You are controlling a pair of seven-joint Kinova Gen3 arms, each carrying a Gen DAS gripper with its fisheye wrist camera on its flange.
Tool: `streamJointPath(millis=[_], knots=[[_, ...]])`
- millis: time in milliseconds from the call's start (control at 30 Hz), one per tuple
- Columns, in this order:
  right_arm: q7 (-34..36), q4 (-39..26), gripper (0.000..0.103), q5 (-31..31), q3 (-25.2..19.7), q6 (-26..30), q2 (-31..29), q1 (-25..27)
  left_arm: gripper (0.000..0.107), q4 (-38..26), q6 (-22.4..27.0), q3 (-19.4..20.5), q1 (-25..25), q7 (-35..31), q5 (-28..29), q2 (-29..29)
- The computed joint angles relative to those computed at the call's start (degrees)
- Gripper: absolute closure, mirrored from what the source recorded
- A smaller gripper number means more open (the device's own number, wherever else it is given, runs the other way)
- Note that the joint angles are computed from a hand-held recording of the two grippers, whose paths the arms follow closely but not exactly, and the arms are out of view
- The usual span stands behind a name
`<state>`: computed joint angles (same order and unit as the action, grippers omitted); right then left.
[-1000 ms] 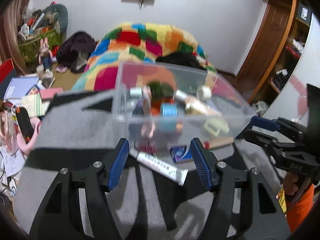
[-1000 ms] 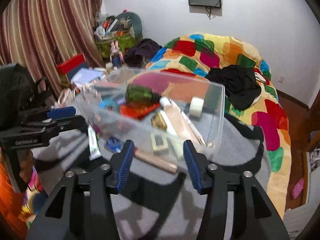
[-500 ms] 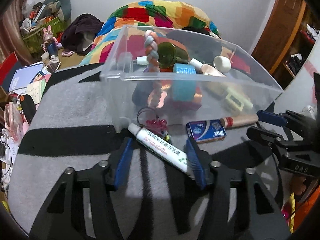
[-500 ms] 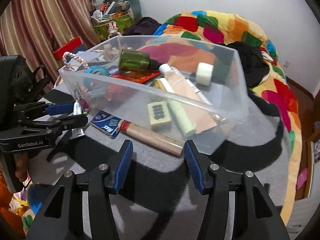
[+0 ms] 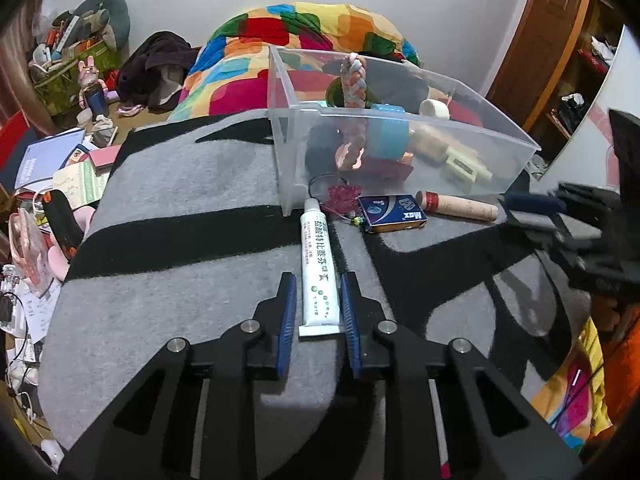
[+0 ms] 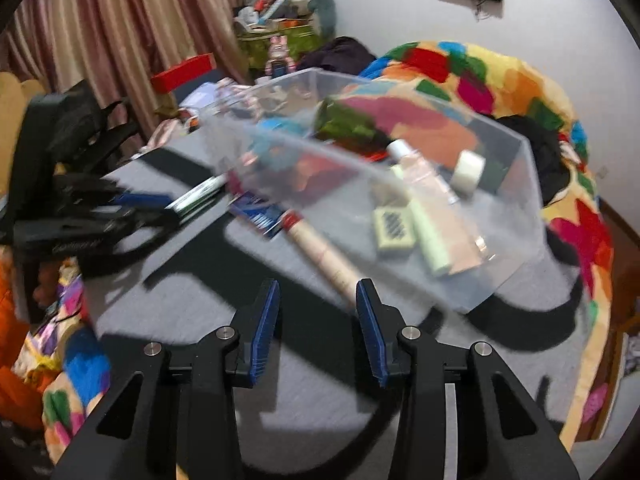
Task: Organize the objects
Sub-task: 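Grasp the white toothpaste tube with the left tool while the right tool grasps the red-capped tube, then lower the toothpaste tube and red-capped tube into the clear box and release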
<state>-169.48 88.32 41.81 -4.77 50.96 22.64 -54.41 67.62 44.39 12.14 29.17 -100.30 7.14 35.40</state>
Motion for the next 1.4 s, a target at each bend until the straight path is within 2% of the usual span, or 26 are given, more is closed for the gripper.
streamJointPath(millis=[167,300,333,367,400,467,600,733,1033,1233,1400], knots=[[6.36,-4.64,0.066,-5.09,-0.31,0.56,3.4,3.15,0.084,-1.17,-0.27,-0.46,0.99,0.73,-0.43,0.95],[7.91,-6.04,0.068,-6.93,1.02,-0.28,4.8,2.76,0.084,-0.15,-3.85,-3.02,3.65,4.0,-3.31,0.82],[7.84,-6.29,0.071,-6.96,1.39,-0.3,5.05,2.36,0.084,0.43,-4.97,-3.07,3.81,4.38,-3.82,0.78],[7.8,-6.44,0.079,-7.08,1.63,-0.44,5.18,2.05,0.084,1.02,-5.88,-2.98,3.85,4.54,-4.24,0.63],[7.44,-5.95,0.083,-7.09,1.85,-1.32,4.93,1.86,0.084,1.85,-6.88,-2.97,3.95,4.75,-4.67,0.32],[6.27,-4.47,0.089,-6.91,2.18,-3.47,4.15,1.36,0.09,4.04,-9.33,-3.59,4.73,5.56,-6.1,-0.61],[1.66,-2.85,0.089,-4.4,3.32,-3.1,3.24,-1.51,0.091,7.33,-11.93,-2.62,3.9,5.58,-6.88,-2.2],[-6.18,0.39,0.089,0.18,3.85,-3.35,0.88,-4.16,0.091,9.37,-12.91,-1.14,2.62,4.87,-5.99,-3.63],[-19.49,1.7,0.089,13.43,1.97,4.8,-3.01,-7.49,0.091,11.35,-18.13,2.9,0.48,0.6,-2.52,-7.7],[-22.04,-0.38,0.089,16.56,-0.6,10.17,-2.85,-5.61,0.091,7.45,-18.47,4.19,0.44,-1.37,-0.18,-6.99],[-21.6,-2.22,0.089,15.52,-1.22,12.25,-1.69,-3.35,0.091,0.79,-15.82,2.4,3.28,-0.4,-0.63,-3.76]])
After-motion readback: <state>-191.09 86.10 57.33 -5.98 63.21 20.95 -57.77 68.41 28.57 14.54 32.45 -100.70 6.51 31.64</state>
